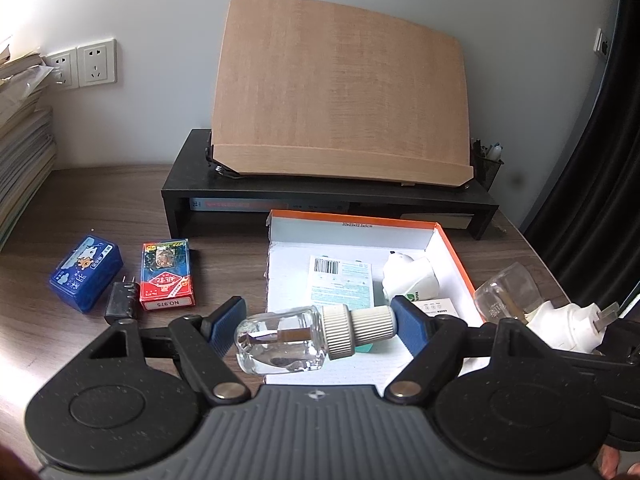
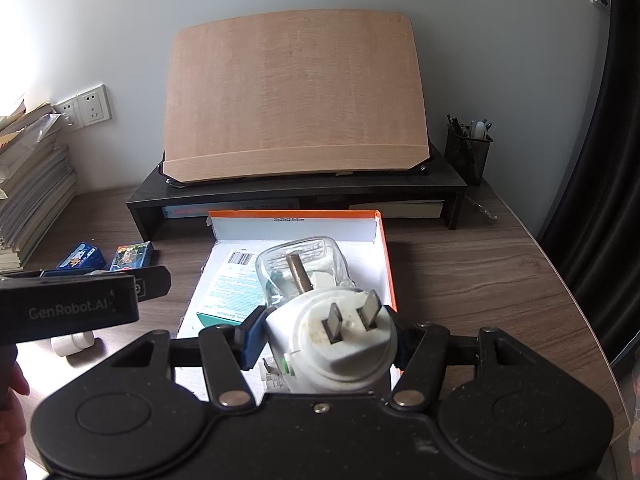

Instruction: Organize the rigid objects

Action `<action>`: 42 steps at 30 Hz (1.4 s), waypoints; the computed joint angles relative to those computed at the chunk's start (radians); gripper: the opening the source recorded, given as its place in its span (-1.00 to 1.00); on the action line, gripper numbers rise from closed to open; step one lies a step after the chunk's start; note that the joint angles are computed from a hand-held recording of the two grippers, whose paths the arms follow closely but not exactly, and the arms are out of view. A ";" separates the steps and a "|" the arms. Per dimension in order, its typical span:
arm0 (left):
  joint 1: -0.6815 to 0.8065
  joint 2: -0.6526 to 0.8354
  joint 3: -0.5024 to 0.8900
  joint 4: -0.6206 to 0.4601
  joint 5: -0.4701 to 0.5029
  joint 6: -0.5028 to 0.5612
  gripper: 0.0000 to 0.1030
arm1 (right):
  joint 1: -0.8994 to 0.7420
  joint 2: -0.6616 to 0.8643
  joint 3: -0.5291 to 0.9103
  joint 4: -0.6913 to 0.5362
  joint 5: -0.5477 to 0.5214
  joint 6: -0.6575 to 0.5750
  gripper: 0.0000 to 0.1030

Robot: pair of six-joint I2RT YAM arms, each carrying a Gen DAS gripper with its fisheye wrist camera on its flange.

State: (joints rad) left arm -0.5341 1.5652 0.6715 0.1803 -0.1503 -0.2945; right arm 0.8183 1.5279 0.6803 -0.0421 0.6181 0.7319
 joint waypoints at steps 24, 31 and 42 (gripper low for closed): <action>0.031 0.065 0.037 0.013 0.019 0.026 0.57 | -0.036 0.063 0.044 0.014 -0.035 -0.016 0.39; 0.031 0.078 0.046 0.017 0.022 0.031 0.57 | -0.046 0.072 0.045 0.024 -0.043 -0.021 0.39; 0.032 0.107 0.069 0.014 0.027 0.036 0.57 | -0.064 0.091 0.052 0.038 -0.061 -0.031 0.39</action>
State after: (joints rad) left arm -0.5018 1.6724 0.7403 0.1945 -0.1232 -0.2590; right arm 0.7541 1.6191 0.7320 -0.0045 0.5570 0.7008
